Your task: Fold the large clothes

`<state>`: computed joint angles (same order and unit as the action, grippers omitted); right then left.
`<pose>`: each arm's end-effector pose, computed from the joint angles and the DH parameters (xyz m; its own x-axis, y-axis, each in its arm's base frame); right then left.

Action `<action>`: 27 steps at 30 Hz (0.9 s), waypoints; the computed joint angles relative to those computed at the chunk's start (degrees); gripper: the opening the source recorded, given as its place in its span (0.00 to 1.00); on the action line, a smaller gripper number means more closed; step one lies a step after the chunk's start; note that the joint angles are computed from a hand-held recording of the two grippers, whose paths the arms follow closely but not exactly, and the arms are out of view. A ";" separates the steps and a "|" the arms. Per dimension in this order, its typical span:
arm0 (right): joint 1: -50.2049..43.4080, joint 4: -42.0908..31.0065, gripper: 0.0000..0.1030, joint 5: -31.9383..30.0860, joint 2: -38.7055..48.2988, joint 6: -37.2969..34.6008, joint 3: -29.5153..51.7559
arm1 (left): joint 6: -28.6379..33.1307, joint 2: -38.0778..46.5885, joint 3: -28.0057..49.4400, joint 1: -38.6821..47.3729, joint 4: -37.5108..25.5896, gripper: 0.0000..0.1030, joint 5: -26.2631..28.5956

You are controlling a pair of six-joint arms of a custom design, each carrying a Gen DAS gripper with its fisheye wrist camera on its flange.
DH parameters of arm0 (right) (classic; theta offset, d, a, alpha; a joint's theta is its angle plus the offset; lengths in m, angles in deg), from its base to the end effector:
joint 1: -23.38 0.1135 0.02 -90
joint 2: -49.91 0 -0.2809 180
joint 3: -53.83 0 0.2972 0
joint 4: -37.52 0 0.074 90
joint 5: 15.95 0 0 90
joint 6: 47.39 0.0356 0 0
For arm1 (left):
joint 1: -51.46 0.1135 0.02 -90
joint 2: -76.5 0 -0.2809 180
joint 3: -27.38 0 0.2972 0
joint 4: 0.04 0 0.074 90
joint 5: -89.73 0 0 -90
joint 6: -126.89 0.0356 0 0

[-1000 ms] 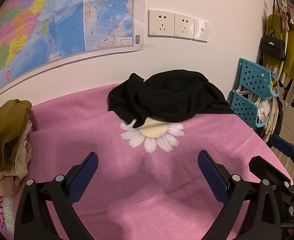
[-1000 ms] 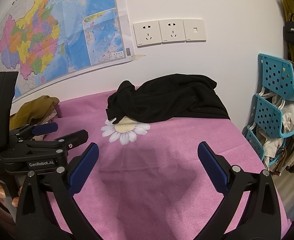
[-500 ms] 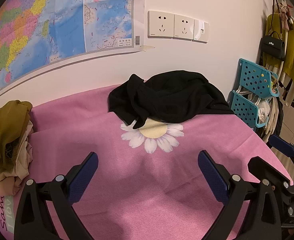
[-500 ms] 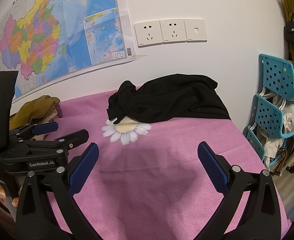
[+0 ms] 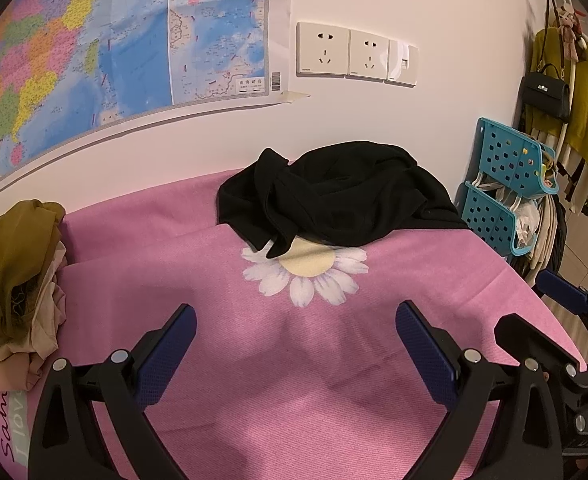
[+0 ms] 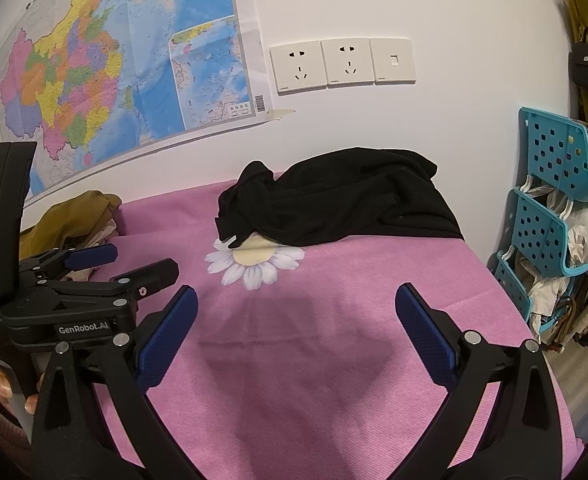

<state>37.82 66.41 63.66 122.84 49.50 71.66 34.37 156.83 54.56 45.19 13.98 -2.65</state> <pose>0.1973 0.0574 0.0901 -0.4728 0.0001 -0.8811 -0.3478 0.9188 0.1867 0.2348 -0.0243 0.0834 -0.6301 0.0250 -0.7761 0.0494 0.9987 -0.0079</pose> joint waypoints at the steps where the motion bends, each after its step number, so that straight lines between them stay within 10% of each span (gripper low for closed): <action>1: -0.14 0.34 0.95 -0.13 0.18 -0.06 -0.09 | 0.00 0.01 0.01 0.02 0.00 0.93 0.00; 27: -0.01 0.64 0.95 -0.22 0.43 0.01 -0.23 | 0.14 -0.53 -0.12 0.29 -0.48 0.93 0.12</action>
<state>37.81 67.05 63.43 123.27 49.51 71.43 34.51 156.30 54.43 45.48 13.51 -2.54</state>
